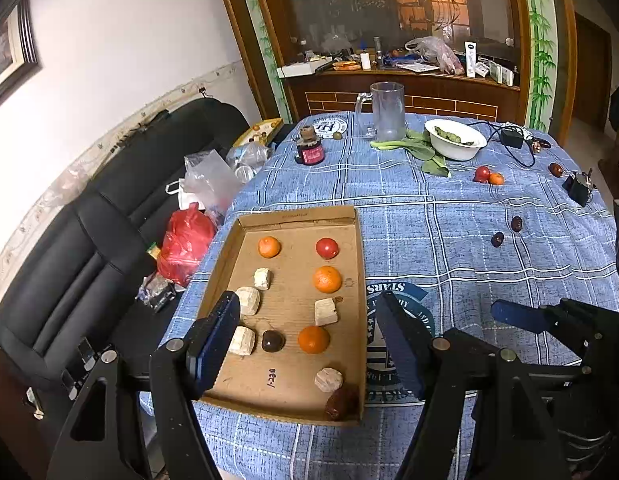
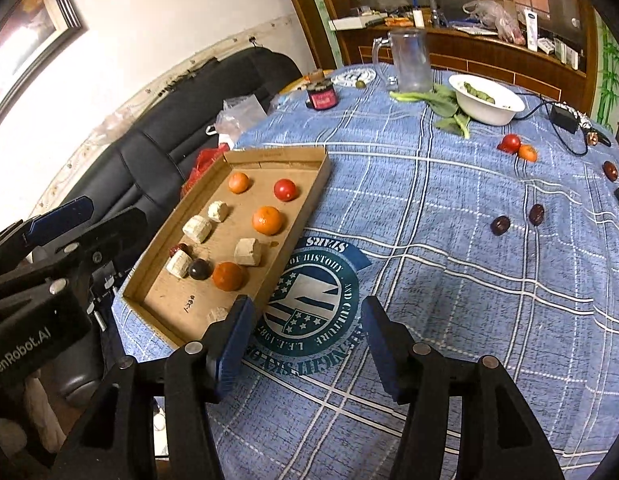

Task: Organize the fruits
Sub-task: 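Lift both grippers out of the tray and move back over the table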

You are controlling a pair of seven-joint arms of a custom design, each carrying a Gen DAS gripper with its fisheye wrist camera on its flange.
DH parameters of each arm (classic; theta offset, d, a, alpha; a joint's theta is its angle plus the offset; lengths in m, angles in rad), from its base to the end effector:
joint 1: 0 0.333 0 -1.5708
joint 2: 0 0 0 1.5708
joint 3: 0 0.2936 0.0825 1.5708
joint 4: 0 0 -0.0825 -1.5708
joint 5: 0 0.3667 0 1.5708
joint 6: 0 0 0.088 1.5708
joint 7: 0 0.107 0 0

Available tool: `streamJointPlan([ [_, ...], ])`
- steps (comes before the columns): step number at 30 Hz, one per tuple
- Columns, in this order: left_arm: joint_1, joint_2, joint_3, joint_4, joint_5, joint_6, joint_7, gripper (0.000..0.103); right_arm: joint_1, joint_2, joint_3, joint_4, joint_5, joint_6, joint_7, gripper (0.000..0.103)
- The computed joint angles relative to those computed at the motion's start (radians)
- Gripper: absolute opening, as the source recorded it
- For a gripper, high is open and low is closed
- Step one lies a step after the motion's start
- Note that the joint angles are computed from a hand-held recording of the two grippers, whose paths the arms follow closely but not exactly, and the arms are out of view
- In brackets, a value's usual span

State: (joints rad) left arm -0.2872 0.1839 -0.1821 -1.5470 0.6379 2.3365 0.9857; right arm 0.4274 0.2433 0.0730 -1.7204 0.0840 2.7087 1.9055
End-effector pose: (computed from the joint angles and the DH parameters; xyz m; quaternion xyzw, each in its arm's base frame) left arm 0.5826 -0.2727 0.5963 -0.5913 0.7053 -0.2089 0.3305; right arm 0.5811 0.3092 0.5151 -0.6884 0.6264 -0.0953 0.3530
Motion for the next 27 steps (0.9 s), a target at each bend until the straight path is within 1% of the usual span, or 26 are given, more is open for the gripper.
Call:
streamJointPlan([
  [6,-0.022,-0.015,-0.010,-0.005,0.033,-0.022,-0.022,0.070,-0.015,-0.044,0.005,-0.059,0.024,0.042,-0.026,0.061],
  [10,-0.030,-0.019,-0.015,-0.007,0.048,-0.030,-0.028,0.070,-0.022,-0.069,0.006,-0.094,0.031,0.068,-0.035,0.063],
  [17,-0.041,0.000,-0.020,0.011,0.039,-0.041,-0.008,0.071,-0.035,-0.087,0.007,-0.127,0.042,0.082,-0.034,0.066],
  [19,-0.042,0.011,-0.021,0.021,0.020,-0.043,0.007,0.071,-0.039,-0.086,0.007,-0.132,0.051,0.079,-0.035,0.066],
  [24,-0.030,0.054,-0.026,0.056,-0.091,-0.056,0.072,0.071,-0.050,-0.074,0.006,-0.139,0.073,0.054,-0.033,0.067],
  [27,-0.026,0.082,-0.026,0.076,-0.143,-0.062,0.107,0.071,-0.060,-0.067,-0.004,-0.146,0.084,0.036,-0.008,0.067],
])
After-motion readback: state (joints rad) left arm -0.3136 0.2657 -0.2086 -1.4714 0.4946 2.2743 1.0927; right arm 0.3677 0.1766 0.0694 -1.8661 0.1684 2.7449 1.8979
